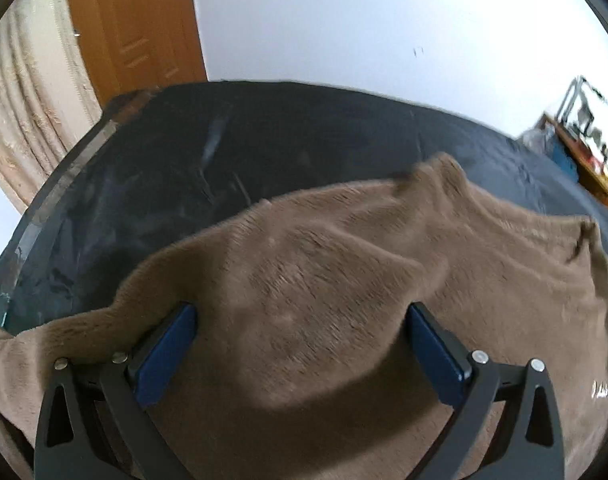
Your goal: Fold clothes
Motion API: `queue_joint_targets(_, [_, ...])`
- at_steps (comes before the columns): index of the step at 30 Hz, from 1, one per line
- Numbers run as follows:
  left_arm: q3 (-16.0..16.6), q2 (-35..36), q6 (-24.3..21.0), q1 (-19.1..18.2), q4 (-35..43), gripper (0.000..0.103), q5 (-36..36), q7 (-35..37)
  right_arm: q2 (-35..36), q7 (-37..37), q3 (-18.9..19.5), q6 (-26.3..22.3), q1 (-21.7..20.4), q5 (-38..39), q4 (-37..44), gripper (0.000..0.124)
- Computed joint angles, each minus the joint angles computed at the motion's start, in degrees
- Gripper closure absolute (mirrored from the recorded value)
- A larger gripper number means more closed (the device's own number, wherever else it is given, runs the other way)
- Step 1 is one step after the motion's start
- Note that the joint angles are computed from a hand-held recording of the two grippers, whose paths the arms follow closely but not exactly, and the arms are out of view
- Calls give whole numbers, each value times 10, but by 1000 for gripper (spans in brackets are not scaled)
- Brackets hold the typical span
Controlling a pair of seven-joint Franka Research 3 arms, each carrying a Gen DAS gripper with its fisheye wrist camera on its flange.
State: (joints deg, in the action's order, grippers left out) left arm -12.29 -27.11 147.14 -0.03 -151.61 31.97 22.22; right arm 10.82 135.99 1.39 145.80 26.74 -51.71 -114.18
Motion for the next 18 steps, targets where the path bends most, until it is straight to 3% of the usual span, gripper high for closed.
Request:
queue_joint_targets(6, [-5, 3, -10, 17, 4, 0, 17, -28, 19, 48, -15, -1, 2, -15, 23, 23])
queue_joint_targets(13, [-4, 1, -11, 11, -2, 0, 27, -37, 27, 59, -16, -16, 4, -21, 40, 23])
queue_joint_targets(18, [-2, -3, -12, 7, -4, 0, 27, -36, -17, 62, -7, 51, -12, 18, 0, 23])
